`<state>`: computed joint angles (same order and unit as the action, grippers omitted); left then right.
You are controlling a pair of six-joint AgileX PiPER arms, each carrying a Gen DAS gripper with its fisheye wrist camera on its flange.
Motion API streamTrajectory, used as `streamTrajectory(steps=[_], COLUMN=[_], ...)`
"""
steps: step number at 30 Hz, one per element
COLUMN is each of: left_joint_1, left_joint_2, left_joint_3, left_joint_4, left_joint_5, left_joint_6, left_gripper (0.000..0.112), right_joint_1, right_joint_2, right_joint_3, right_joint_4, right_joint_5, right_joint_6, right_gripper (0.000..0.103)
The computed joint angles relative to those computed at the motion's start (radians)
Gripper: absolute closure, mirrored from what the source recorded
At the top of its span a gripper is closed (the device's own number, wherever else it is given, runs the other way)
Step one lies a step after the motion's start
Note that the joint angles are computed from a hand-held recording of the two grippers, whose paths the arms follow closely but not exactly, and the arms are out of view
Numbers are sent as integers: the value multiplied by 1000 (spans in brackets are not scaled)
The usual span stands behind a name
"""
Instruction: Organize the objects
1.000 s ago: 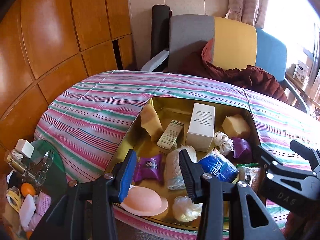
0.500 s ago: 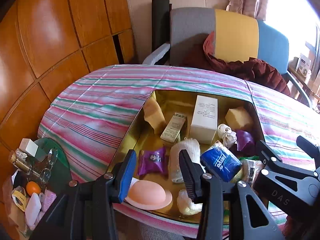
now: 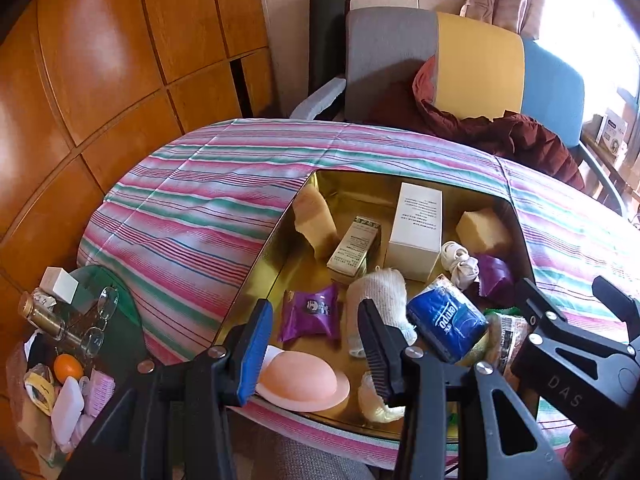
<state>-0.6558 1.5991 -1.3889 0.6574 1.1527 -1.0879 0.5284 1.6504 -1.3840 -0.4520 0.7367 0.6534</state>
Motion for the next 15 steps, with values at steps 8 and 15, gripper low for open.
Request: streamTrajectory(steps=[8,15], left_joint_1=[-13,8], left_joint_2=[-2,-5], left_joint_3=[5,3], left_joint_4=[39,-9], left_joint_5=[14,-12], left_joint_6=[-19,21], left_gripper=[68,68], right_joint_1=[4,14], right_joint_2=[-1,2], right_joint_3=[-1,1], right_joint_4=[13,-5], right_joint_5=[-3,-2], right_joint_6=[-12,1], right_gripper=[0,0])
